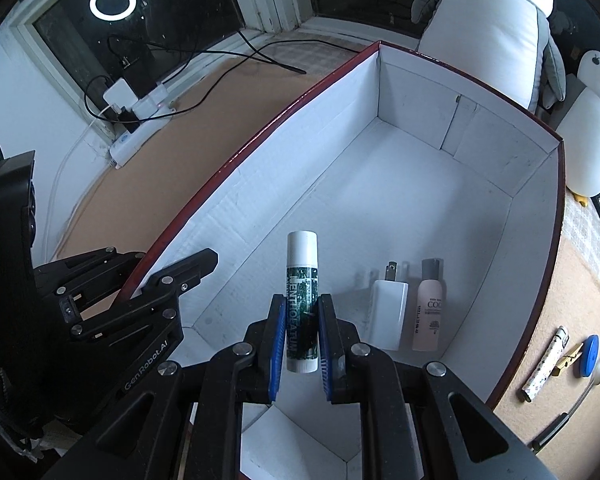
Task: Organize rigid objects
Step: 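Carry the green lip balm into the red box with the right tool and release, then withdraw the open right tool from the box toward the grey spoon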
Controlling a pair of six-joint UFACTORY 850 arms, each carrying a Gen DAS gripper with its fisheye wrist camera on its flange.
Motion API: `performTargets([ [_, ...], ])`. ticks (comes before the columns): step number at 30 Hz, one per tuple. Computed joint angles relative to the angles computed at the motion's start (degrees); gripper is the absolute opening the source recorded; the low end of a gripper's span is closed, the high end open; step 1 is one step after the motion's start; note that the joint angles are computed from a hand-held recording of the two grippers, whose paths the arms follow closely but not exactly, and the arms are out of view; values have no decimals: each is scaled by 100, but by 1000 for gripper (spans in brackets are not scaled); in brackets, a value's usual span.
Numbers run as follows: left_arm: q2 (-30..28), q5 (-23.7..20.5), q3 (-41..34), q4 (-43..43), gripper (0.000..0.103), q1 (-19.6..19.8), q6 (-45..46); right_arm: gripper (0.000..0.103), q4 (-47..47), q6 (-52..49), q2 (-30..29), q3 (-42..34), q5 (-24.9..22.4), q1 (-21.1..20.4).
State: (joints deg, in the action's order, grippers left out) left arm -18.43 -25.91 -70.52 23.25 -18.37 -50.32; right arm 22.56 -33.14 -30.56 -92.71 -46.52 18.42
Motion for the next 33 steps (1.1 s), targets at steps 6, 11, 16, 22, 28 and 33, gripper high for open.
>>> performTargets([
  [6, -10, -13, -19, 3, 10, -12, 10, 20, 30, -51, 37, 37, 66, 11],
  [11, -21, -36, -51, 24, 10, -28, 17, 26, 155, -129, 123, 121, 126, -28],
  [16, -36, -76, -74, 83, 10, -47, -12, 26, 389, -216, 230, 205, 144, -113],
  [22, -26, -128, -86, 140, 10, -60, -25, 26, 562, -278, 396, 338, 243, -208],
  [28, 9, -155, -88, 226, 10, -79, -100, 27, 793, -386, 664, 576, 410, -413],
  [33, 36, -197, -101, 281, 10, -102, -151, 33, 1007, -397, 888, 751, 548, -759],
])
